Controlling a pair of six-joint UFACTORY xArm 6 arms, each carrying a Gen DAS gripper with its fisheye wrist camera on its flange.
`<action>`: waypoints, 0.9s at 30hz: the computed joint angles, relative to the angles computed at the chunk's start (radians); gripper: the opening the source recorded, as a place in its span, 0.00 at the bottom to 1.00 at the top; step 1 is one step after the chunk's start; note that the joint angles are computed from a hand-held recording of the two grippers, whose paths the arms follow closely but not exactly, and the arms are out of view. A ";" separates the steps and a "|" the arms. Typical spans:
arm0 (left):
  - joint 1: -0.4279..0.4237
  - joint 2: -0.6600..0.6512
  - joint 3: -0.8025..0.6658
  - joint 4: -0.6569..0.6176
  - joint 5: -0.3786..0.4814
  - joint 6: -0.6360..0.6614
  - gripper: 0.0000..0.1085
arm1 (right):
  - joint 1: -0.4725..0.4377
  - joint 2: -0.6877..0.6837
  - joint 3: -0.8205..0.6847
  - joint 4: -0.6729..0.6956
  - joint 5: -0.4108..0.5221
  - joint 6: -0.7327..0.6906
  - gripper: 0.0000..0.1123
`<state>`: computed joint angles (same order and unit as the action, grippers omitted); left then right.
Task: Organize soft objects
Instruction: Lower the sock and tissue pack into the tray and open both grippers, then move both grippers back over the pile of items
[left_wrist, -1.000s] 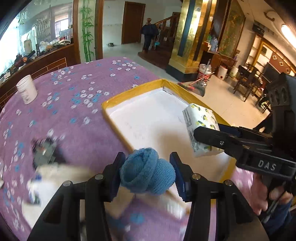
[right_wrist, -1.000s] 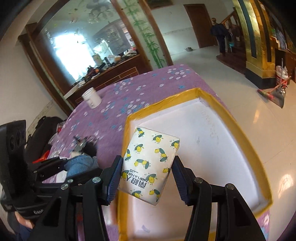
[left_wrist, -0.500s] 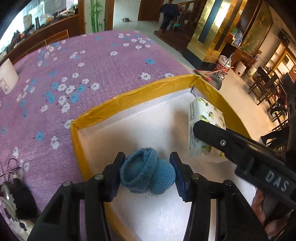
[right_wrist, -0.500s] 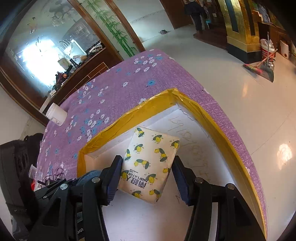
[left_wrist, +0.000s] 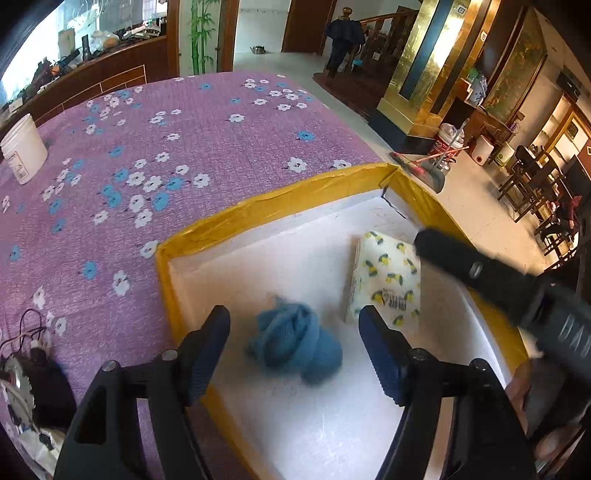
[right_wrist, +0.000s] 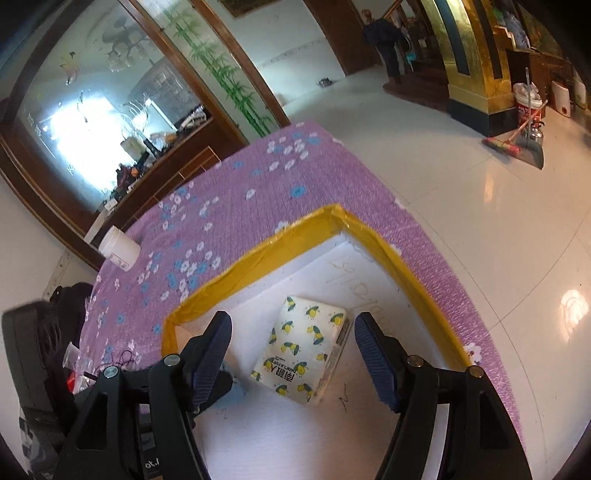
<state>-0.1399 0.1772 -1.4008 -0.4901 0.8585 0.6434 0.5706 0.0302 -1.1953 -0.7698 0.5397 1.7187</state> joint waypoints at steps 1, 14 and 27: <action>0.007 -0.010 0.011 -0.016 0.006 0.020 0.66 | 0.003 -0.009 0.004 -0.015 -0.003 0.015 0.65; 0.075 -0.373 0.420 -0.173 -0.135 0.383 0.66 | 0.251 -0.137 0.073 -0.327 0.088 0.280 0.72; 0.564 -0.503 0.465 -0.560 0.118 0.744 0.76 | 0.442 0.031 -0.051 -0.230 0.122 0.101 0.42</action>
